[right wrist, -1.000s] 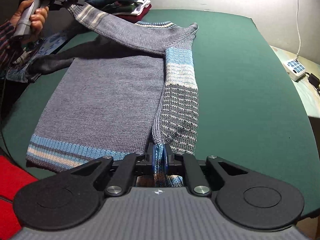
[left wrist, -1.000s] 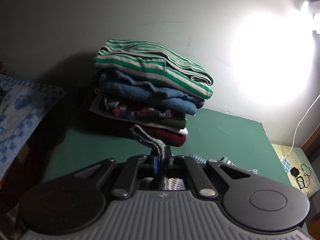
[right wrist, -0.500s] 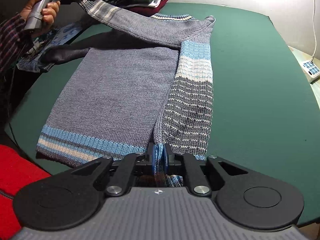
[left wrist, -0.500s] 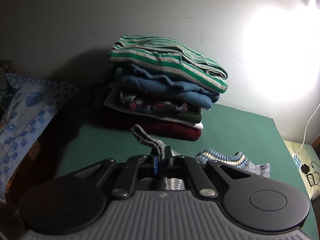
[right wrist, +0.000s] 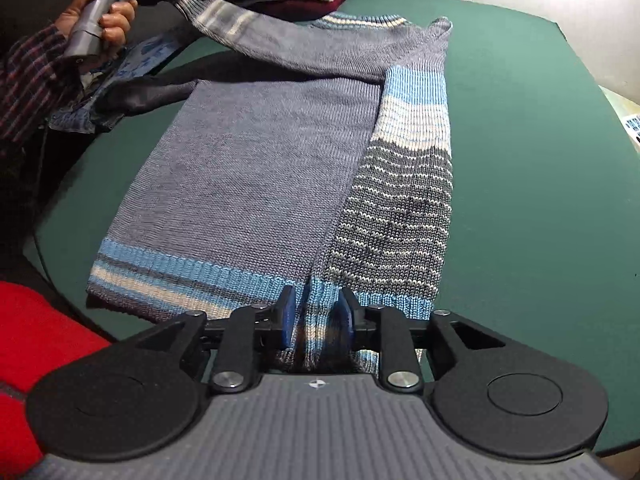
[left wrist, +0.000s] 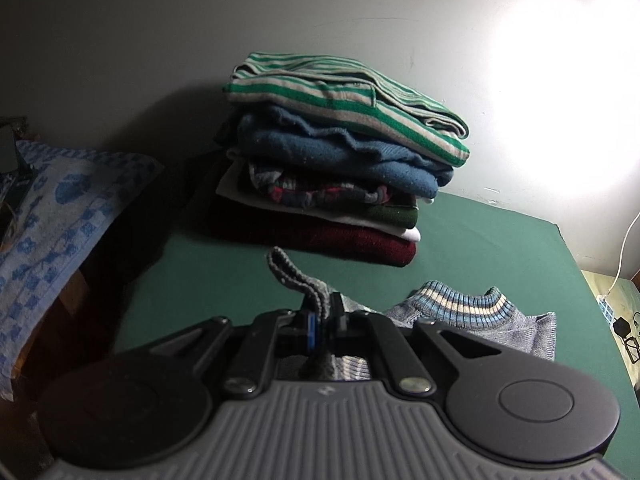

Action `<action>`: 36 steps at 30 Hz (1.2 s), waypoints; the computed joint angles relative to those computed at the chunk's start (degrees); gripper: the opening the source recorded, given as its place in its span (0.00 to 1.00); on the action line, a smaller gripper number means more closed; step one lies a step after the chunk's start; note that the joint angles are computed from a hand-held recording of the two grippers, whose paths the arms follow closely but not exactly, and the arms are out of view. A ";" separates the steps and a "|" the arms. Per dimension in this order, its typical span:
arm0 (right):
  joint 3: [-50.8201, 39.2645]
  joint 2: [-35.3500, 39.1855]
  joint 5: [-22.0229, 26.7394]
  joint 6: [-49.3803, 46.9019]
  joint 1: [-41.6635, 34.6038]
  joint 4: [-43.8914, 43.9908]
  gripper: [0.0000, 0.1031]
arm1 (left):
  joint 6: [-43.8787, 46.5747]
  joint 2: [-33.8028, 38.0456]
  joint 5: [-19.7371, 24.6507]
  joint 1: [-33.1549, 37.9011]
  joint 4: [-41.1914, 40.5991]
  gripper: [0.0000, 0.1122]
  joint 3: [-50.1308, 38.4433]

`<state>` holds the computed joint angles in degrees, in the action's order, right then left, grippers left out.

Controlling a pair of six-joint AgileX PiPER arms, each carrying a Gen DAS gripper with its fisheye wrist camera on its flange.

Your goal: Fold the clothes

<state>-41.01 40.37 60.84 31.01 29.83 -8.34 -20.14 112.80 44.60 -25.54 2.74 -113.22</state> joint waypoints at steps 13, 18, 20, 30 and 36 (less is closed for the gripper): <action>2.57 3.04 -5.87 -0.12 -4.16 -0.32 0.19 | -1.32 1.84 1.02 -0.58 0.93 0.01 -1.74; 0.81 2.35 -4.57 -12.76 -12.15 8.20 0.19 | -2.79 2.20 1.44 -0.21 0.96 0.01 -1.33; 0.11 2.82 -5.86 -16.91 -16.44 10.39 0.19 | -3.30 1.77 1.06 -0.23 1.20 0.01 -0.45; -0.13 15.44 -14.94 -43.90 -36.00 25.98 0.21 | -7.32 -1.07 0.04 -2.19 4.62 0.01 2.37; -6.57 20.48 -12.98 -58.75 -41.91 33.11 0.23 | -11.07 -5.90 -1.59 -4.25 6.66 0.01 6.81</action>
